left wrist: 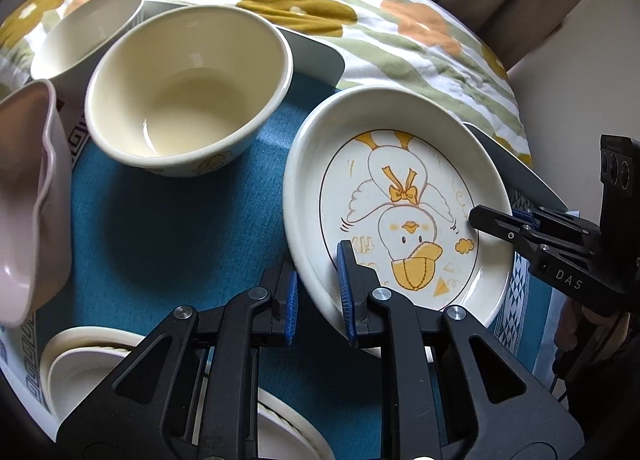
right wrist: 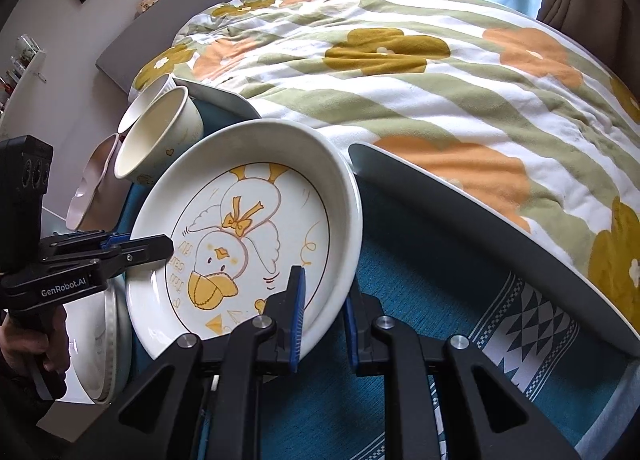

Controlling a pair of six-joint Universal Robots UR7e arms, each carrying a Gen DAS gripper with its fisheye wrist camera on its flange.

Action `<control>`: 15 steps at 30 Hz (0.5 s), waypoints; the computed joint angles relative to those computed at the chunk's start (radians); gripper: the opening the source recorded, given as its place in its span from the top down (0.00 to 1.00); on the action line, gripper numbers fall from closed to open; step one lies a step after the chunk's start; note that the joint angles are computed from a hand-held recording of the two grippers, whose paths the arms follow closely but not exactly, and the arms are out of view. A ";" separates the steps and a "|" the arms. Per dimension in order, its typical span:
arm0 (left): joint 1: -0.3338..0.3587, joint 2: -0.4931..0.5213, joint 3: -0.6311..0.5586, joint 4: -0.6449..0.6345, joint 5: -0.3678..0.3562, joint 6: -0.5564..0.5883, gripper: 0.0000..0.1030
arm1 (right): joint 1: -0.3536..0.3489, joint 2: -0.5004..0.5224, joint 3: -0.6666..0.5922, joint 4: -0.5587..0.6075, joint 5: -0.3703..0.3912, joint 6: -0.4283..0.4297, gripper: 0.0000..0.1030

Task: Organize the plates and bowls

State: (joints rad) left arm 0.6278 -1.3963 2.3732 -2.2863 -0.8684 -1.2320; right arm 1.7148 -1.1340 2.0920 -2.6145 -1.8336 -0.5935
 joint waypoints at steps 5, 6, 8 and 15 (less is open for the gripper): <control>-0.057 -0.058 -0.005 0.075 0.016 -0.012 0.85 | 0.048 -0.055 0.038 -0.036 -0.006 0.014 0.84; -0.071 -0.076 -0.004 0.094 0.018 -0.015 0.85 | 0.059 -0.068 0.048 -0.043 -0.007 0.023 0.84; -0.099 -0.119 -0.001 0.138 0.017 -0.017 0.85 | 0.086 -0.097 0.071 -0.059 -0.011 0.050 0.84; -0.209 -0.311 0.015 0.336 -0.017 -0.009 0.85 | 0.201 -0.190 0.188 -0.141 -0.066 0.205 0.84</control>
